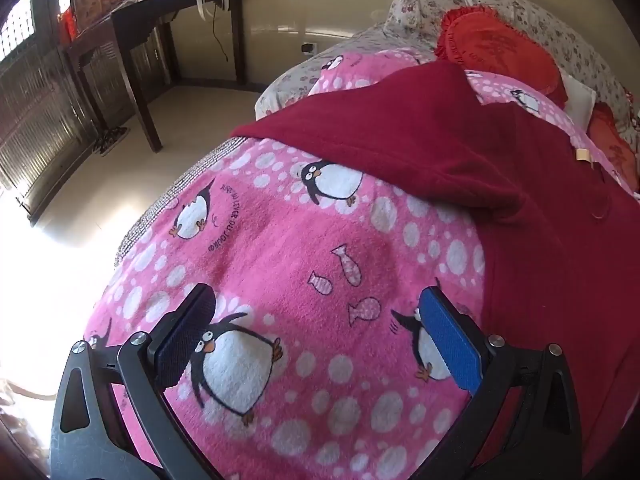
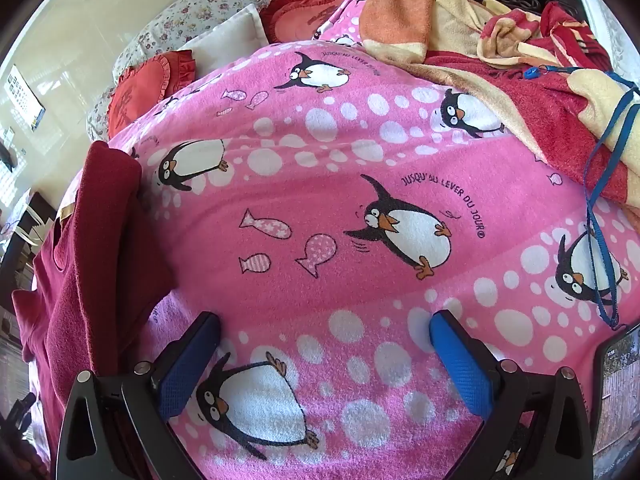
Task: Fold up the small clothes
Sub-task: 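Move both tools over the dark red sweatshirt lying flat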
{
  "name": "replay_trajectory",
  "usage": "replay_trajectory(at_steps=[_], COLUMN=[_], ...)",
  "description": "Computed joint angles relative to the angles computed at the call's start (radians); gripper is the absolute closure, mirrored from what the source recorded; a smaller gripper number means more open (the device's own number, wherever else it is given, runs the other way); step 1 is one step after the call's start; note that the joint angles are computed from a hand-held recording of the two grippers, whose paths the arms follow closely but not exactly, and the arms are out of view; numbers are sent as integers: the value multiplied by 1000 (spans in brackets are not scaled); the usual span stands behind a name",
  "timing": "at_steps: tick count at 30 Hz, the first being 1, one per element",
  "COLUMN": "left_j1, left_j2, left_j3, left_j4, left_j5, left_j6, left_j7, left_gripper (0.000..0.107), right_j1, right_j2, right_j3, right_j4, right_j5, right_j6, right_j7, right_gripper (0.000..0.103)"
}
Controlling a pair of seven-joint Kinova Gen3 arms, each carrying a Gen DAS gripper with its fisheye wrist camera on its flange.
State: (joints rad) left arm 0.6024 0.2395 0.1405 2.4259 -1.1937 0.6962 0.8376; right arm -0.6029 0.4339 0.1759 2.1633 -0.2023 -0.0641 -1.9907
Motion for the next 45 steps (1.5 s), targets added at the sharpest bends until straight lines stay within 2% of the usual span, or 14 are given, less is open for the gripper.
replay_trajectory(at_steps=[4, 6, 10, 12, 14, 18, 22, 24, 26, 30, 33, 36, 40, 45], left_j1=[41, 58, 75, 84, 102, 148, 165, 171, 177, 180, 170, 166, 176, 152], left_j2=[-86, -99, -103, -103, -96, -77, -89, -98, -104, -109, -128, -139, -131, -158], left_j3=[60, 84, 110, 114, 123, 132, 129, 132, 137, 143, 145, 158, 169, 163], left_j4=[-22, -46, -84, -95, -108, -151, -183, -200, -225, -284, -313, -345, -379, -389], left_j5=[98, 122, 157, 169, 182, 212, 230, 229, 228, 230, 240, 254, 258, 295], left_j6=[73, 103, 107, 85, 85, 123, 122, 127, 149, 202, 204, 236, 305, 284], left_j7=[-107, -139, -192, -201, -223, -275, -331, -355, -385, -454, -501, -573, -629, -703], left_gripper=[5, 5, 5, 5, 5, 5, 5, 5, 5, 5, 5, 5, 5, 5], right_j1=[12, 3, -16, 10, -6, -181, -363, -415, -408, -342, -350, -365, -286, -74], right_j2=[-1, 0, 1, -11, -32, -109, -210, -242, -291, -303, -304, -300, -267, -243], right_j3=[-14, -3, 18, -4, 12, 166, 307, 336, 291, 143, 85, 49, -69, -299], right_j4=[1, 0, -3, 2, 0, 19, 39, 17, -9, -118, -167, -226, -318, -371], right_j5=[-39, -14, 28, 64, 77, 113, 252, 287, 258, 251, 283, 258, 176, -27], right_j6=[-3, 0, 9, 15, 63, 142, 210, 251, 303, 421, 445, 476, 536, 550], right_j7=[41, 15, -27, -54, -57, -102, -247, -277, -243, -221, -233, -184, -76, 50], right_gripper=[0, 0, 0, 0, 0, 0, 0, 0, 0, 0, 0, 0, 0, 0])
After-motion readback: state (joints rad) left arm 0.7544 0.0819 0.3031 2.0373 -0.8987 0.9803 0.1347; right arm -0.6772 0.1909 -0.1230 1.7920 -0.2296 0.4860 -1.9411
